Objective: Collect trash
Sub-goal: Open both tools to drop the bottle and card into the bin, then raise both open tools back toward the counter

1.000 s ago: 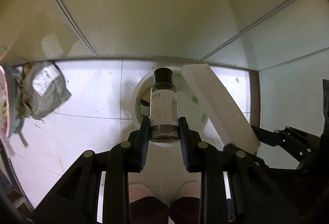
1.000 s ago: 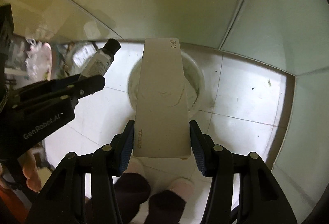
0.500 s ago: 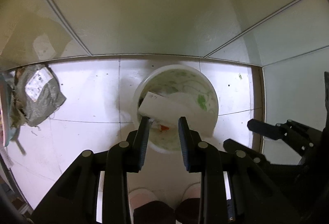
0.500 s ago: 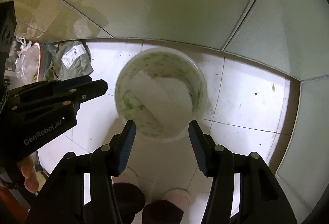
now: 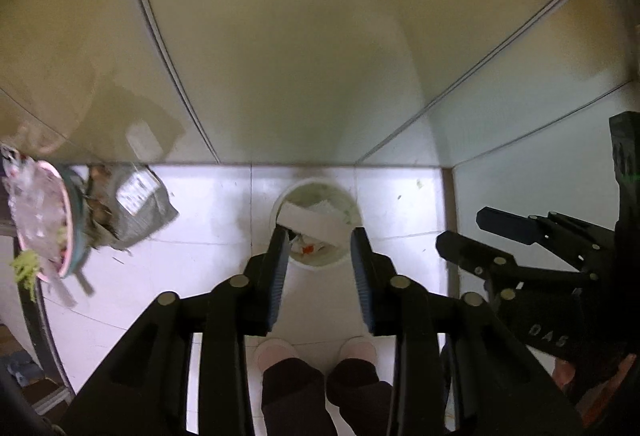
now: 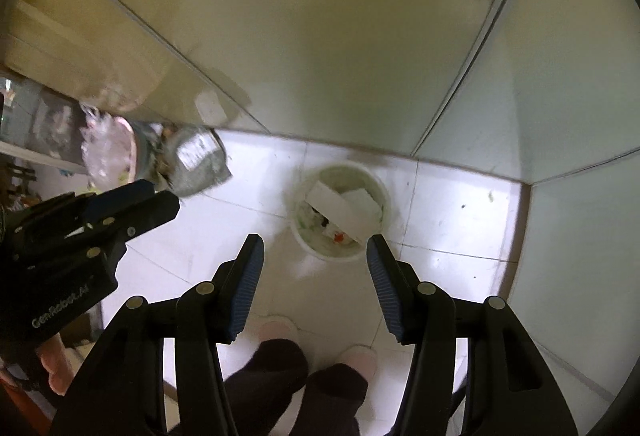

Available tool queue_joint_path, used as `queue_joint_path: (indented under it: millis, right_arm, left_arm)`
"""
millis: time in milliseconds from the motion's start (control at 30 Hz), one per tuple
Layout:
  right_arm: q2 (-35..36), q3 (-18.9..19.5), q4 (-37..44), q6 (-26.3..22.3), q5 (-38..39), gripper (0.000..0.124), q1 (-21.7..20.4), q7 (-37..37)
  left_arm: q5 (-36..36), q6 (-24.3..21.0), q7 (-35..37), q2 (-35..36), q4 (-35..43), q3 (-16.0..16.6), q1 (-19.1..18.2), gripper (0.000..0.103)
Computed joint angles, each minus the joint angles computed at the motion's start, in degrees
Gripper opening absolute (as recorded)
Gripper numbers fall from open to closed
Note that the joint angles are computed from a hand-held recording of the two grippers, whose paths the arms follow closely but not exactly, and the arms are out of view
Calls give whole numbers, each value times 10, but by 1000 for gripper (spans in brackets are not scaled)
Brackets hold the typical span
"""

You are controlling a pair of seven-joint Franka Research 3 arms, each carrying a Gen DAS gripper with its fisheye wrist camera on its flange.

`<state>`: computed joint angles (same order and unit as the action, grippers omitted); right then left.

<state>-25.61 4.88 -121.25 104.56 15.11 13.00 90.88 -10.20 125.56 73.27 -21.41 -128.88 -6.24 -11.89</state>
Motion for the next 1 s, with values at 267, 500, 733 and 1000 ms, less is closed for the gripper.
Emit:
queue_joint_path:
  millis: [267,500,733,1000]
  right_arm:
    - [15,-4,231,-106,-22,50,-16,43]
    - [50,5,433,-145,-49,50,-28,100]
    - [104,39,616,-143,-122,50,-34,162]
    - [199,68,807,-156,-233,64,3,179]
  left_arm:
    - [35,-133,-24,-29,192,-1,11,34]
    - [65,-201,-20,-10,369,-2,20,40]
    - [95,-204,-16,8,504,-8,36,65]
    - [149,-184,-7,38,611,-24,53,97]
